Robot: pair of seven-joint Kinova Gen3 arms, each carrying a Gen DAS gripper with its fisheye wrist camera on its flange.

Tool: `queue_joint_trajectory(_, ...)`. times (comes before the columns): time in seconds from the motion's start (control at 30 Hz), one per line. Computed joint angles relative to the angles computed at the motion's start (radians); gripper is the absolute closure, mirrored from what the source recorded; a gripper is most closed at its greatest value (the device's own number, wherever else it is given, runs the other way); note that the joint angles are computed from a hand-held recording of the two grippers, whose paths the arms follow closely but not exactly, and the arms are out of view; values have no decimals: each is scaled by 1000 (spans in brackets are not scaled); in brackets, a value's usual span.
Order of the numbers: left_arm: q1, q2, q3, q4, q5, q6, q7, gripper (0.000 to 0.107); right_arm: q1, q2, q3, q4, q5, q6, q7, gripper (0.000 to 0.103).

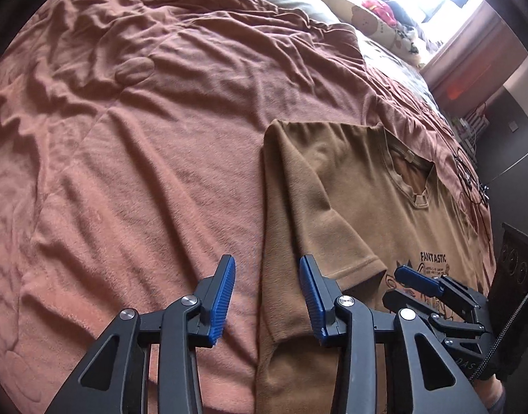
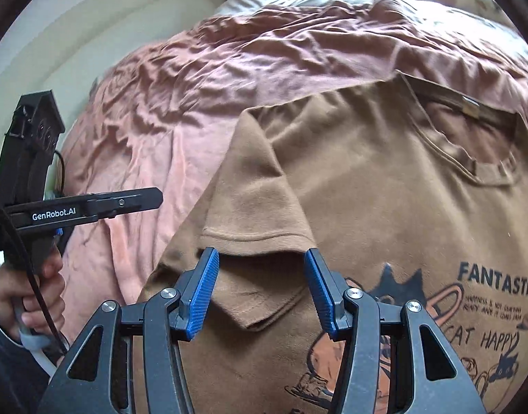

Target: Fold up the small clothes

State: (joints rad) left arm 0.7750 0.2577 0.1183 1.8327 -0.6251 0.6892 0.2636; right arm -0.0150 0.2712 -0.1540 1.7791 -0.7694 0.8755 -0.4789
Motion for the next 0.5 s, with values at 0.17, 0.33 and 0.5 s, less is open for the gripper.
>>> queue_joint_trajectory(0.17,10,-30,3,69,-17,-32,55,67,-49,10,-20,-6,32,-24,-10,53)
queue_joint_trajectory(0.33,9,-57,18,118,-36,-34,95,67,-122,44,-28,-29,116,-65,-109,53)
queue_joint_trajectory(0.5,-6,-91,42,165,-54,-30,141,67,-182,58,-44,-37,202,-142,-229,53)
